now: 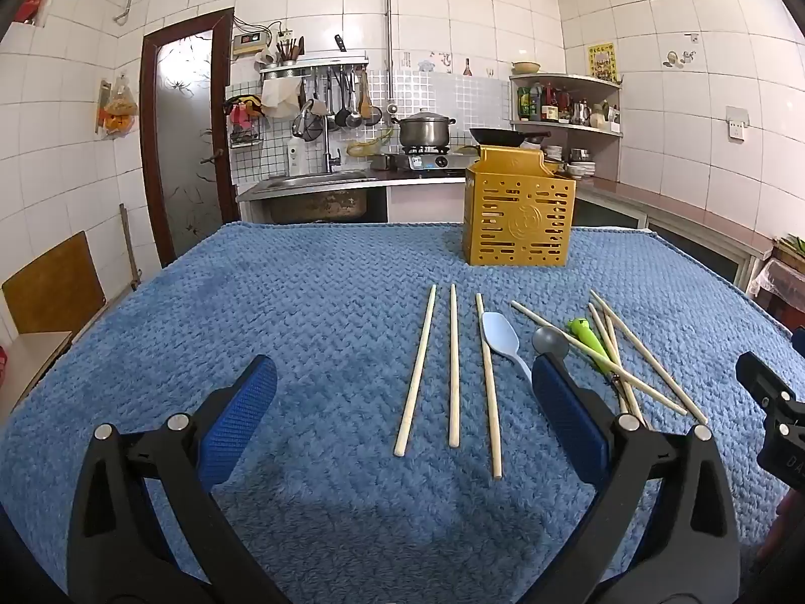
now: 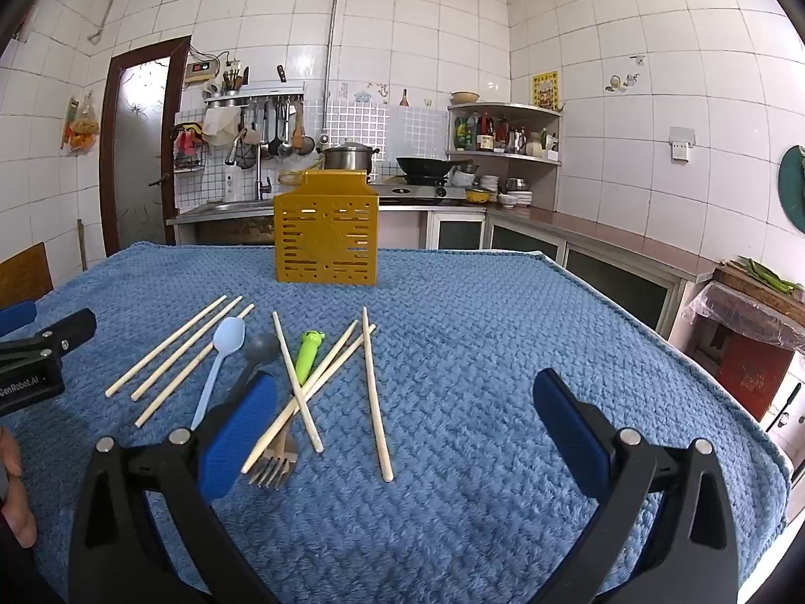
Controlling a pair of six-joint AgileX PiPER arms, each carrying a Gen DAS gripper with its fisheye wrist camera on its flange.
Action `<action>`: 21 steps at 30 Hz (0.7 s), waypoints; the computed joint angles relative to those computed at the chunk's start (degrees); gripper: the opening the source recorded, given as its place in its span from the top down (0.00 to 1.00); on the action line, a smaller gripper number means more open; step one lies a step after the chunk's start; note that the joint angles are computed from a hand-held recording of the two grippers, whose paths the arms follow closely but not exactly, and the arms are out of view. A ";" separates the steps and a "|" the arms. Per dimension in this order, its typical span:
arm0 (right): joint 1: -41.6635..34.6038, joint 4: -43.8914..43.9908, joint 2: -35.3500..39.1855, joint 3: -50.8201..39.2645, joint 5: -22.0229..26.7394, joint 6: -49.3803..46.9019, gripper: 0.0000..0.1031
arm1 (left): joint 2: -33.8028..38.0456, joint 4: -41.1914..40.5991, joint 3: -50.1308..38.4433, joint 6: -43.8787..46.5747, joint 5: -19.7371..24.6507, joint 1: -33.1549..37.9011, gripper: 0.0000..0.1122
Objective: Organize utensils
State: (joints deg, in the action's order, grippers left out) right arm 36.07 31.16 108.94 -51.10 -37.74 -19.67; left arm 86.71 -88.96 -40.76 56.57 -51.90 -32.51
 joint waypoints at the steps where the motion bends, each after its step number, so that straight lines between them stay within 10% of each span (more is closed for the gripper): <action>1: 0.03 0.00 0.02 0.00 -0.06 -0.01 0.04 | -0.05 -0.04 0.04 0.04 -0.02 -0.03 0.13; 21: -0.06 -0.22 0.02 0.13 -0.10 0.37 0.04 | 0.10 -0.71 -0.29 1.14 -0.14 -0.09 0.13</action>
